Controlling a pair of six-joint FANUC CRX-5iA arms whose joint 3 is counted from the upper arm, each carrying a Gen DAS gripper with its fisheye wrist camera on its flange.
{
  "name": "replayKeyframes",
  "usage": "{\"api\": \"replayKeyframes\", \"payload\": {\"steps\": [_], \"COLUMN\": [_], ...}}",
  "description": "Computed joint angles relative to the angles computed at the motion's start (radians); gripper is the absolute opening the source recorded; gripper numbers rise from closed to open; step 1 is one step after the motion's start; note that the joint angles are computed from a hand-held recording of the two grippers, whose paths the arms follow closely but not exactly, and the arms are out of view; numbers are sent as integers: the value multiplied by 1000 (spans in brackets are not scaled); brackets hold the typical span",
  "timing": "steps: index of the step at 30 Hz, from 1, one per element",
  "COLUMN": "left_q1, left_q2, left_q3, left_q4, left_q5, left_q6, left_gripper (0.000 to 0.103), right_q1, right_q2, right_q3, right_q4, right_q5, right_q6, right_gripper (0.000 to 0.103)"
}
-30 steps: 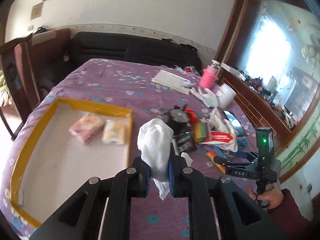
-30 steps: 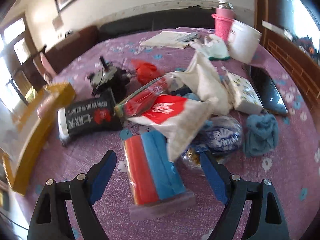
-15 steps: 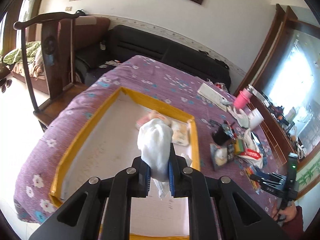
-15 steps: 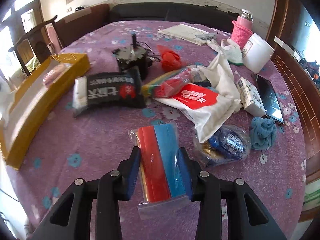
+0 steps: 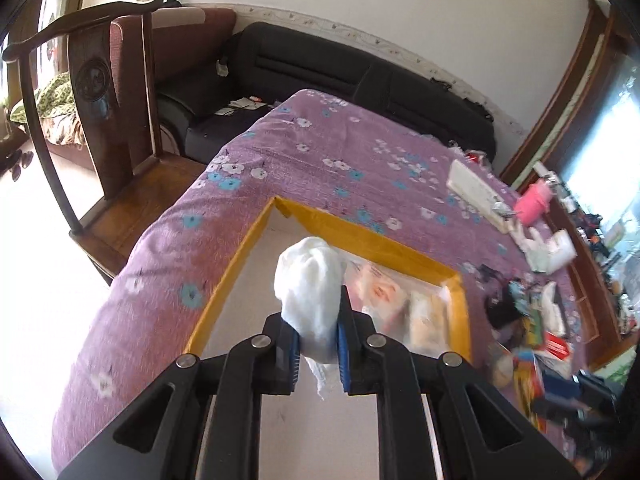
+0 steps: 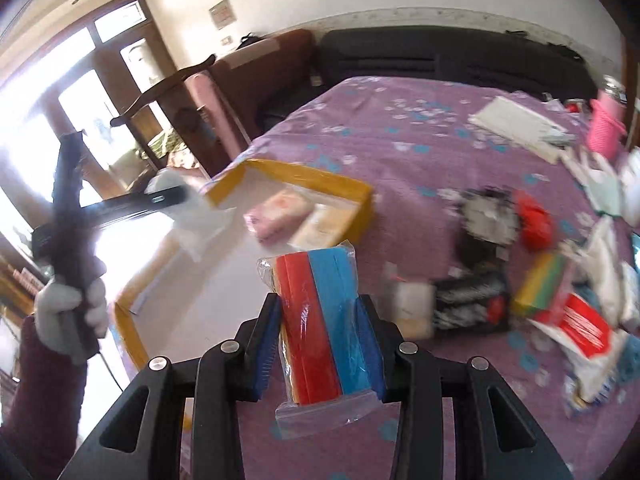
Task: Organize soft objects
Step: 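Carry the white cloth and striped bag into the box and release both, then grasp the black printed bag with the left tool while the right tool grasps the white-red bag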
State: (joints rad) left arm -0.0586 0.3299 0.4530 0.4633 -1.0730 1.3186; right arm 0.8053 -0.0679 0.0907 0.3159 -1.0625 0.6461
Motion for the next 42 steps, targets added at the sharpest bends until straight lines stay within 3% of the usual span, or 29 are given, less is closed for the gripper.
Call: {"api": "replayKeyframes", "payload": {"steps": [3, 6, 10, 12, 15, 17, 20, 22, 25, 28, 32, 36, 38, 42], "left_q1": [-29, -44, -30, -28, -32, -33, -37, -46, -89, -155, -256, -322, -368, -443], "left_q2": [109, 162, 137, 79, -8, -80, -169, -210, -244, -223, -144, -81, -46, 45], "left_q3": [152, 227, 183, 120, 28, -59, -184, -251, -311, -294, -204, -145, -88, 53], "left_q4": [-80, -129, -86, -106, -143, -138, -31, 48, 134, 143, 40, -26, -113, -269], "left_q5": [-57, -84, -58, -12, 52, 105, 143, 161, 167, 129, 74, 70, 94, 48], "left_q6": [60, 120, 119, 100, 77, 46, -50, -111, -186, -212, -105, -36, -43, -95], "left_gripper": [23, 55, 64, 68, 70, 70, 73, 81, 85, 85, 85, 85, 85, 85], "right_q1": [-15, -30, -44, -38, -28, -15, -11, -10, 0, 12, 27, 69, 81, 109], "right_q2": [113, 209, 296, 300, 222, 163, 40, -48, -186, -300, -425, -522, -558, -630], "right_q3": [116, 210, 284, 269, 167, 94, -39, -131, -264, -367, -473, -554, -585, -639], "right_q4": [-47, -76, -88, -44, 15, 81, 155, 208, 302, 372, 384, 385, 394, 411], "right_q5": [-11, -33, -66, -61, 21, 45, 68, 56, -15, -116, -189, -230, -237, -254], "right_q6": [54, 92, 117, 84, 12, -50, -148, -218, -343, -453, -565, -639, -662, -714], "right_gripper": [42, 42, 45, 56, 75, 78, 79, 79, 81, 84, 85, 84, 84, 84]}}
